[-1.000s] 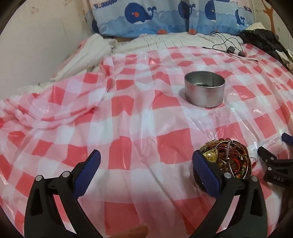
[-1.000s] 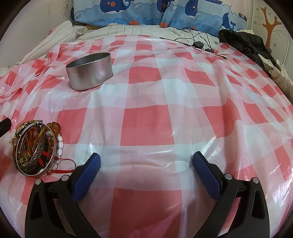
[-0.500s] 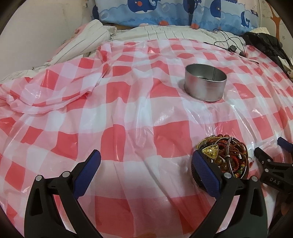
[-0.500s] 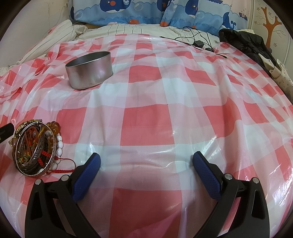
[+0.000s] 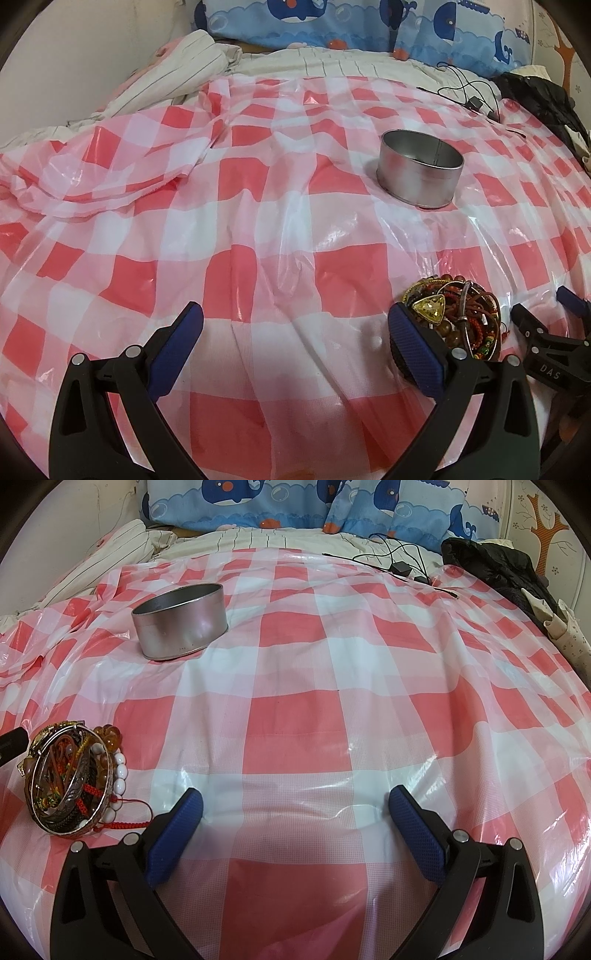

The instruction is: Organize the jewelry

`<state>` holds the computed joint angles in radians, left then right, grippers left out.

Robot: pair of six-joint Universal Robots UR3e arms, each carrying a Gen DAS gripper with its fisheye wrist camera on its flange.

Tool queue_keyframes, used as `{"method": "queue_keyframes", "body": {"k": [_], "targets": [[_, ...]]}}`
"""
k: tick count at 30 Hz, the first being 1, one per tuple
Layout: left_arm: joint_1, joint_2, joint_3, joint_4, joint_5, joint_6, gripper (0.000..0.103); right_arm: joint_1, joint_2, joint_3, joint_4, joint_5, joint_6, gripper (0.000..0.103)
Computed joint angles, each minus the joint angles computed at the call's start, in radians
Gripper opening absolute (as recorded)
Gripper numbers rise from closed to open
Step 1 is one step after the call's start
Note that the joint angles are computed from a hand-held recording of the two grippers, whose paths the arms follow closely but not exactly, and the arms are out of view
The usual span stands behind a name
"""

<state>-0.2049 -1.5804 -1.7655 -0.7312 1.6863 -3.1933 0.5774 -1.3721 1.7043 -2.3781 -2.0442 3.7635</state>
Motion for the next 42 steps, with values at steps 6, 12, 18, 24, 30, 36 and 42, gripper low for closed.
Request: {"method": "queue_keyframes", "body": {"k": [6, 12, 18, 24, 30, 36, 42], "targets": [[0.015, -0.001, 0.007, -0.022, -0.014, -0.008, 0.096, -0.001, -0.001, 0.001, 0.000, 0.000, 0.000, 0.096], [0.048, -0.005, 0.025, -0.097, -0.058, -0.037, 0.096, -0.001, -0.001, 0.002, 0.000, 0.001, -0.001, 0.096], [0.063, 0.000, 0.006, -0.079, -0.068, -0.043, 0.096, -0.001, -0.002, 0.002, 0.000, 0.001, -0.001, 0.096], [0.027, -0.011, 0.021, -0.044, 0.002, -0.023, 0.096, -0.001, -0.002, 0.002, 0.000, 0.001, -0.001, 0.096], [0.053, 0.004, 0.011, -0.043, -0.073, 0.022, 0.096, -0.002, -0.004, 0.003, 0.001, 0.002, -0.002, 0.096], [0.059, 0.019, 0.000, -0.043, -0.087, 0.017, 0.096, -0.008, -0.013, 0.009, 0.001, 0.010, -0.004, 0.096], [0.019, 0.012, 0.002, -0.024, -0.030, 0.036, 0.096, -0.009, -0.007, 0.008, -0.005, 0.017, -0.002, 0.096]]}}
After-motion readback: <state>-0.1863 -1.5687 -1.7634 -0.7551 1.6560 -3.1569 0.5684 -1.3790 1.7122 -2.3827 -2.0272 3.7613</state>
